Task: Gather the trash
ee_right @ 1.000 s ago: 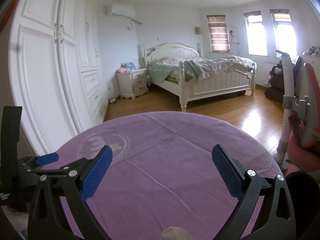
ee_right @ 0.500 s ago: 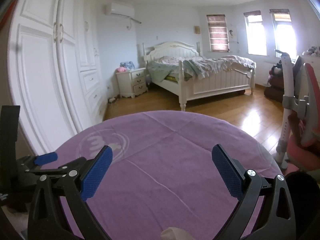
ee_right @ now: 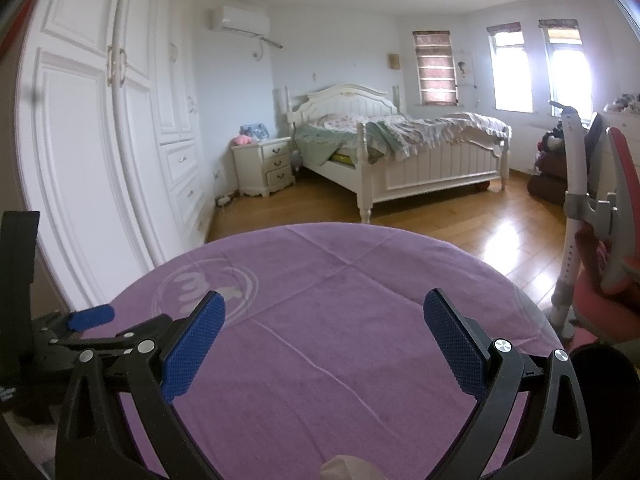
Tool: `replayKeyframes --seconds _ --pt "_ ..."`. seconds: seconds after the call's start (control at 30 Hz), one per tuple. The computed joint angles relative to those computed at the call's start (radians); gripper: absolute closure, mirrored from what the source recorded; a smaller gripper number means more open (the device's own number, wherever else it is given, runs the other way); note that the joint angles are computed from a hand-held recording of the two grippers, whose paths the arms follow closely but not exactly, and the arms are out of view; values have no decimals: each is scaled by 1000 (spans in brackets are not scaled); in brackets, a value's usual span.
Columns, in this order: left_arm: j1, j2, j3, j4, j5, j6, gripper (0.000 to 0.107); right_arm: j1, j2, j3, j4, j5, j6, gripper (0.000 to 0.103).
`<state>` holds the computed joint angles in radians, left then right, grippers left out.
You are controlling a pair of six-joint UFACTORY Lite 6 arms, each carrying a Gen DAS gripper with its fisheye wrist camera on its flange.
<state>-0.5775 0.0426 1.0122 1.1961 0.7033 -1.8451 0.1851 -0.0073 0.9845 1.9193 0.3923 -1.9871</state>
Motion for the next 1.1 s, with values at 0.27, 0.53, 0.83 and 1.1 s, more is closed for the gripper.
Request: replayKeyframes --seconds 0.27,0.53,0.83,1.1 --pt "-2 2 -1 4 1 -7 9 -4 -1 -1 -2 4 0 5" --pt "-6 5 0 6 5 -12 9 -5 0 -1 -2 4 -1 5" --pt "-8 5 0 7 4 -15 9 -5 -4 -4 3 4 -8 5" --pt "-34 38 49 16 45 0 9 -2 -5 -8 10 1 -14 5"
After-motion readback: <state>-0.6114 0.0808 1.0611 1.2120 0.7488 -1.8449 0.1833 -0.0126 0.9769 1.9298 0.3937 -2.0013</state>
